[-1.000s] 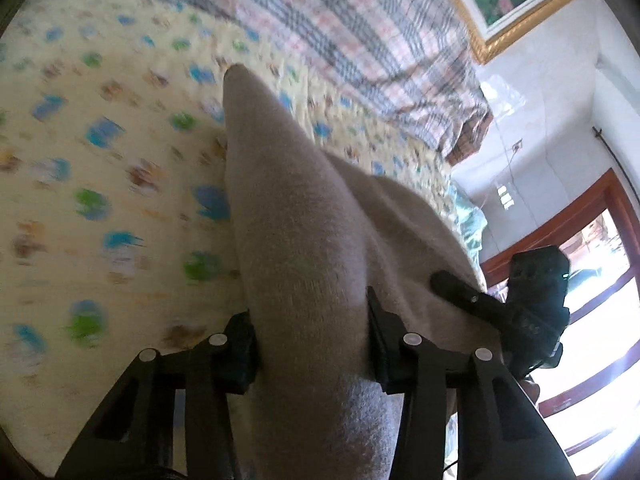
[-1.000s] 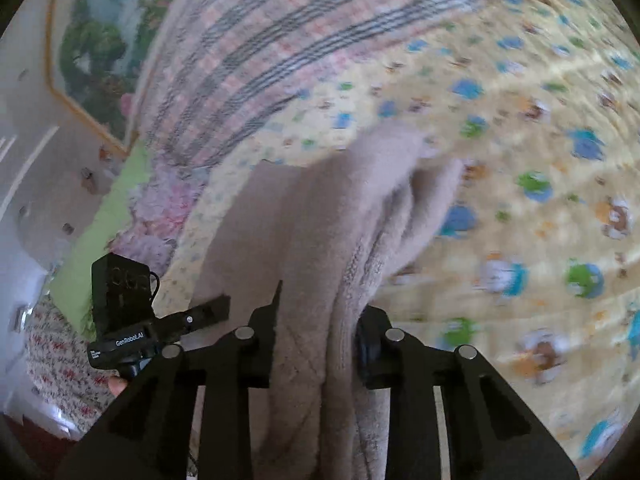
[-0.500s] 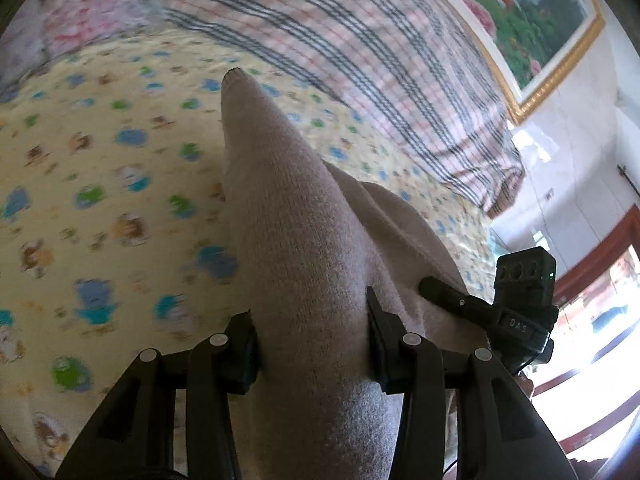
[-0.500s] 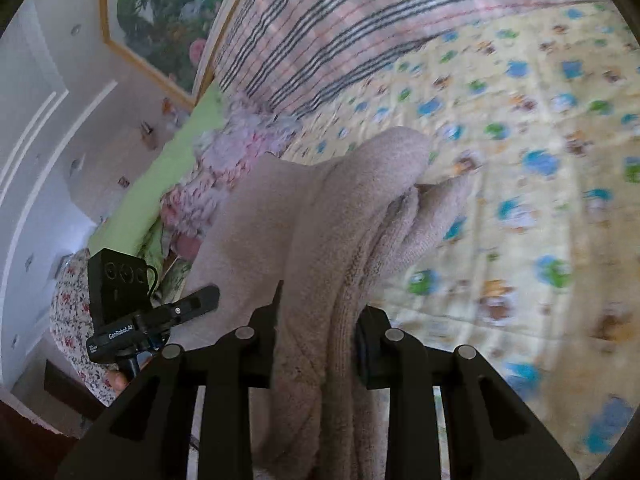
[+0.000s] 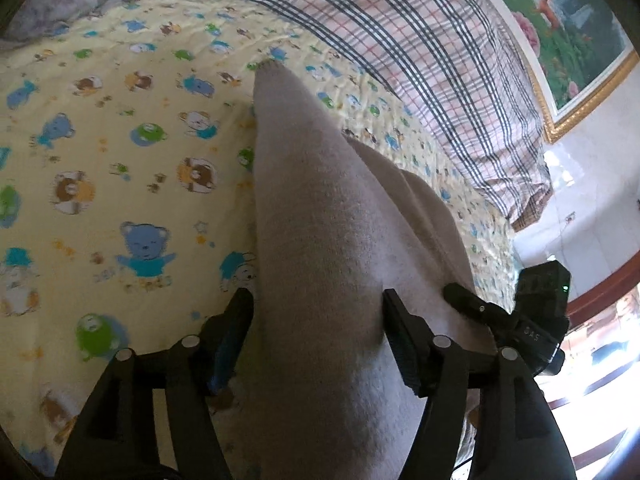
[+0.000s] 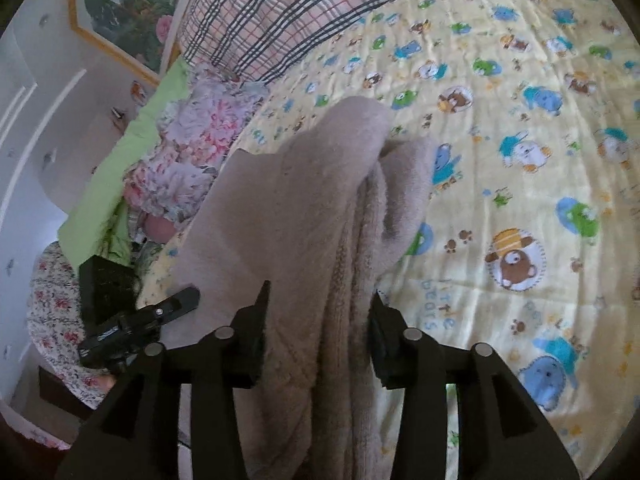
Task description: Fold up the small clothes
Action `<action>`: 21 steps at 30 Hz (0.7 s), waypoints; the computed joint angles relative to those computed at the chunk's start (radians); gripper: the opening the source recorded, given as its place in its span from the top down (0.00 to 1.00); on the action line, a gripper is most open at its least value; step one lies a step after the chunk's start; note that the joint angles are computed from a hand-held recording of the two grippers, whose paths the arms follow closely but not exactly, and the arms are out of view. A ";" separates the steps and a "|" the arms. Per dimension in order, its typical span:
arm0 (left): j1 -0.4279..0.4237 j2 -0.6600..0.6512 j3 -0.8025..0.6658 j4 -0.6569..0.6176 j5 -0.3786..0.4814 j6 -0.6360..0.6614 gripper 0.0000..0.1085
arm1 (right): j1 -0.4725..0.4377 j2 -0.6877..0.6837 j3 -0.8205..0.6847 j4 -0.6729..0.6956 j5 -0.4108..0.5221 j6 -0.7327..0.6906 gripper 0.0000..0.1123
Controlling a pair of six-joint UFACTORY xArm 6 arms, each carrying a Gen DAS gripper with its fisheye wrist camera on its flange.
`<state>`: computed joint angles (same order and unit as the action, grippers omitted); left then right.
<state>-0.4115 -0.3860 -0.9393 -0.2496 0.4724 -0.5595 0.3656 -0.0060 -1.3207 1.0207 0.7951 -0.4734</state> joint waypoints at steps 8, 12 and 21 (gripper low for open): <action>0.013 -0.066 -0.066 0.320 0.120 -0.245 0.39 | 0.008 -0.133 0.065 -0.072 -0.153 0.053 0.60; -0.004 0.036 -0.212 0.436 0.213 -0.256 0.41 | 0.019 -0.113 -0.008 -0.029 -0.083 0.019 0.61; 0.022 0.274 -0.425 0.470 0.358 -0.142 0.51 | 0.047 0.069 -0.178 -0.208 0.004 0.236 0.70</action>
